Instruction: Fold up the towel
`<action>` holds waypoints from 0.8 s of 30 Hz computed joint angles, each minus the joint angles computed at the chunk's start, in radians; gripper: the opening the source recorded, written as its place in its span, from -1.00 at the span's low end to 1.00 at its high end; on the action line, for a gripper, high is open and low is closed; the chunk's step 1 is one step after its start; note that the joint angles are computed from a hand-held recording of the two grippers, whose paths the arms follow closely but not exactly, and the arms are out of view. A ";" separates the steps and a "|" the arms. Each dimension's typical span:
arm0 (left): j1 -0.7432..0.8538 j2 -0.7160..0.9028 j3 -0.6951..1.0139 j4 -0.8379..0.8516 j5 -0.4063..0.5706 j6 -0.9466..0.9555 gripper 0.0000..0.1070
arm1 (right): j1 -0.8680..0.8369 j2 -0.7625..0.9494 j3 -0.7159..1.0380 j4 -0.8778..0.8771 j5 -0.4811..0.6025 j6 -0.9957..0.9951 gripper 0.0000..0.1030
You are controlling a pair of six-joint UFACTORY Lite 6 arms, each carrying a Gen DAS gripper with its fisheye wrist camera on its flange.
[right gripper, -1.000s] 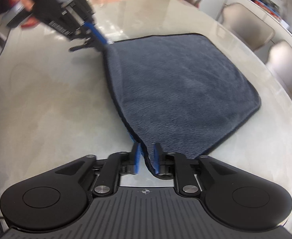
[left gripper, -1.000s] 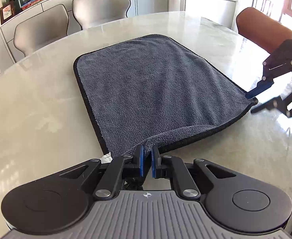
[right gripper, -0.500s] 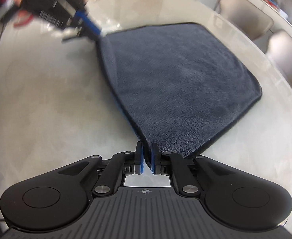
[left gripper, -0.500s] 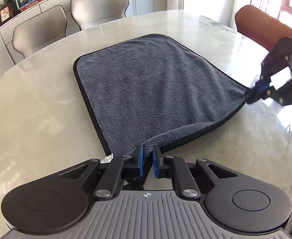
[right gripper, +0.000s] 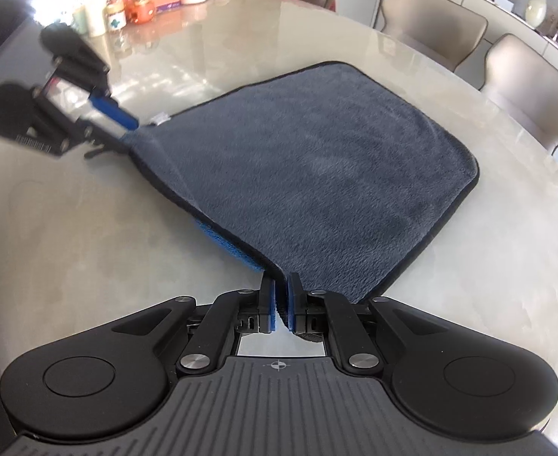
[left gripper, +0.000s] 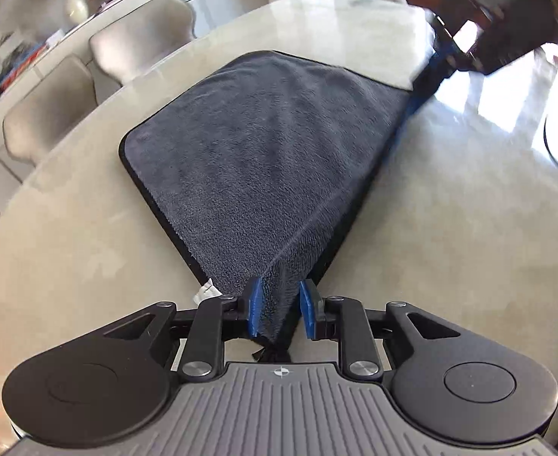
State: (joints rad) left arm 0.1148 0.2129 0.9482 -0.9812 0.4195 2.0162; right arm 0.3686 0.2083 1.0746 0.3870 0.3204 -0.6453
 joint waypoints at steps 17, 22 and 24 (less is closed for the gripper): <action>-0.074 -0.027 -0.083 -0.012 -0.147 0.082 -0.54 | -0.050 0.023 0.067 0.123 0.029 -0.073 -0.87; -0.065 0.009 -0.044 0.003 -0.148 0.022 -0.54 | -0.065 0.021 0.077 0.184 0.039 -0.112 -0.87; -0.056 0.041 0.007 0.100 -0.115 -0.107 -0.74 | -0.068 0.021 0.078 0.189 0.041 -0.117 -0.87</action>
State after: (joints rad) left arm 0.0592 0.2538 0.9554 -0.8815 0.3045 1.9087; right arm 0.3002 0.2289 1.1526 0.5759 0.3616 -0.7624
